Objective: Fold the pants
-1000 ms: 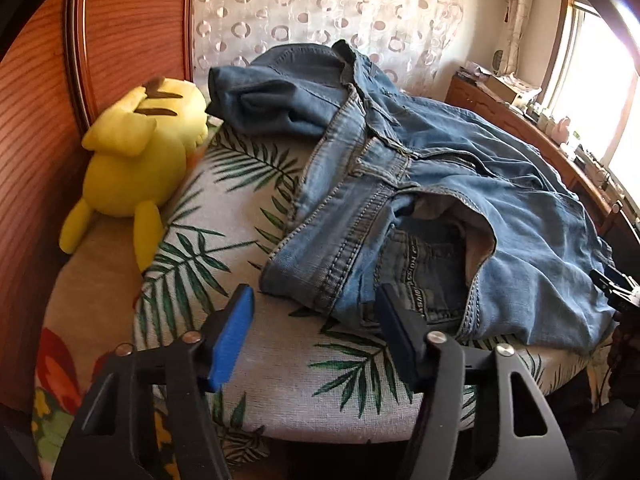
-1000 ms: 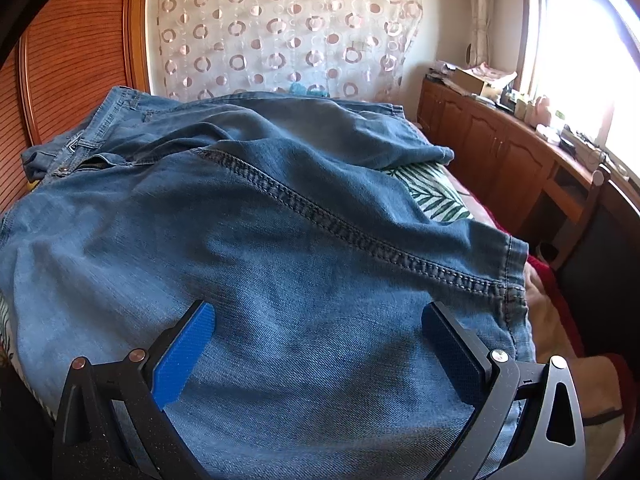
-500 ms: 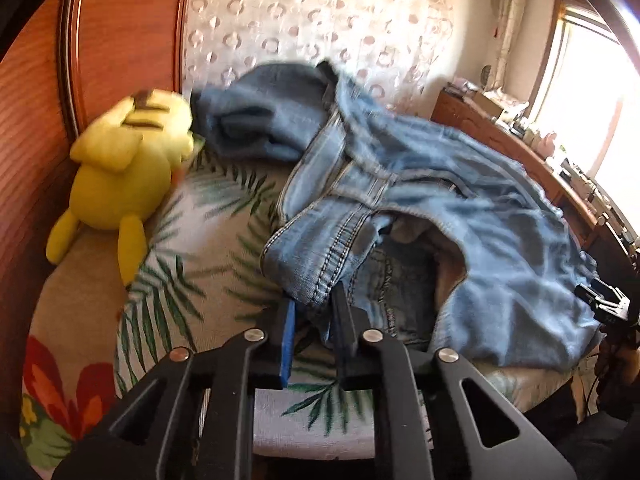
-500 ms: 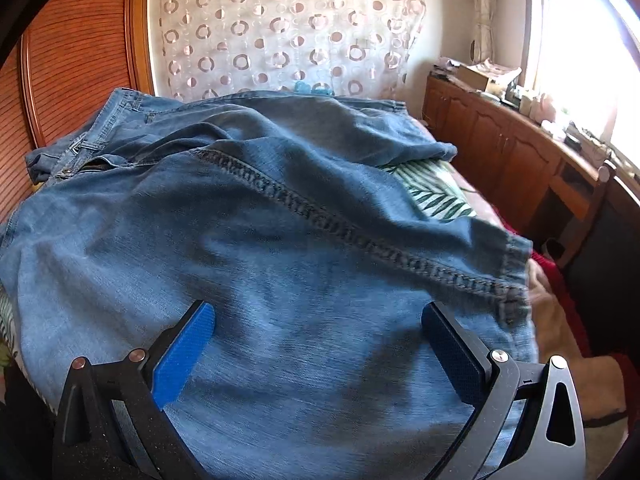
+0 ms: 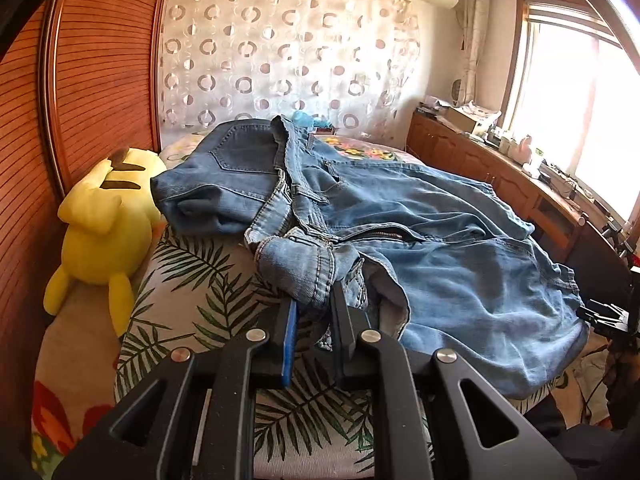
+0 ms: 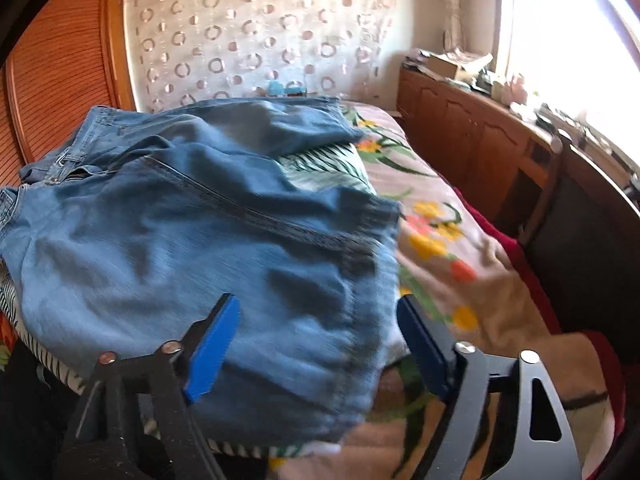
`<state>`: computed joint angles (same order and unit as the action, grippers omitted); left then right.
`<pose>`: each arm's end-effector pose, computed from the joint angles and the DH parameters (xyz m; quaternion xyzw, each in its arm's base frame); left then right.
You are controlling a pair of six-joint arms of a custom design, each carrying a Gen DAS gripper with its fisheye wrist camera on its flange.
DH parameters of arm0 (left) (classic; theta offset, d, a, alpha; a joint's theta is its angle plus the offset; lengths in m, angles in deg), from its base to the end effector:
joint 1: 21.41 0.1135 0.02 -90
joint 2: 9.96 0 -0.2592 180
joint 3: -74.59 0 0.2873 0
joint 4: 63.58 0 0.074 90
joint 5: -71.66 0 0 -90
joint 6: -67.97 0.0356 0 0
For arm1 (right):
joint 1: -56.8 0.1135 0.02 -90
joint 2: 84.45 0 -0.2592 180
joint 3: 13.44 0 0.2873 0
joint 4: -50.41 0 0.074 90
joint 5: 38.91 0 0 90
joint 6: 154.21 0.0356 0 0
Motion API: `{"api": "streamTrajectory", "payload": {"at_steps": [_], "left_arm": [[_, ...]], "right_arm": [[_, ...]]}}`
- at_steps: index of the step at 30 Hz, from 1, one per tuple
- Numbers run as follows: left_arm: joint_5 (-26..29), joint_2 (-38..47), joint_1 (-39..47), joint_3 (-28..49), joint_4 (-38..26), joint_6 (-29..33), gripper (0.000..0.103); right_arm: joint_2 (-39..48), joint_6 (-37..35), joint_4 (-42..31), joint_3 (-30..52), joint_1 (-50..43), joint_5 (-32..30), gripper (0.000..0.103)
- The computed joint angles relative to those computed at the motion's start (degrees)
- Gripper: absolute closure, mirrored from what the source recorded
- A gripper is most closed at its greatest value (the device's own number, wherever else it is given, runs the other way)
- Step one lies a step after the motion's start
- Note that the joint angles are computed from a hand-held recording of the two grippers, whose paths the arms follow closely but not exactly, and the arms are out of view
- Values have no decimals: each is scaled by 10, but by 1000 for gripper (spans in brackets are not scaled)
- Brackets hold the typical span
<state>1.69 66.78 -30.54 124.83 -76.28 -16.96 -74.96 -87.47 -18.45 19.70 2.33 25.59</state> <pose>0.2952 -0.0598 0.1697 0.1840 0.8735 -0.1720 0.4166 0.0719 -0.0743 0.1962 0.1616 0.8912 -0.0743 0.4174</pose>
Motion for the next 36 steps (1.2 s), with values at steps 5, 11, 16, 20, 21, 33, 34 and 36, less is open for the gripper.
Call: {"api": "streamTrajectory", "payload": {"at_steps": [5,11,16,20,21,33,34,36], "left_arm": [[-6,-1,-2,0,4,-9,88],[-25,-3,-15,-6,22,-19,88],[-23,-16,-28,4,26,-28,88],[-21,-23,-43,22,31,-31,88],[-22,-24,-46,26,33,-32,88],[-7,-34,-59,23,58,-41,88],[-8,-34,-60,18,60,-41,88],[-14,-33,-63,12,64,-40,88]], "right_arm": [[24,-55,-27,3,-72,-55,35],[65,-91,-42,22,-110,-80,40],[33,-33,-27,25,-25,-11,73],[22,-43,-36,36,3,-8,98],[22,-51,-37,44,0,-20,98],[80,94,91,125,317,150,101],[87,103,103,124,344,167,101],[111,116,130,123,383,189,101]]}}
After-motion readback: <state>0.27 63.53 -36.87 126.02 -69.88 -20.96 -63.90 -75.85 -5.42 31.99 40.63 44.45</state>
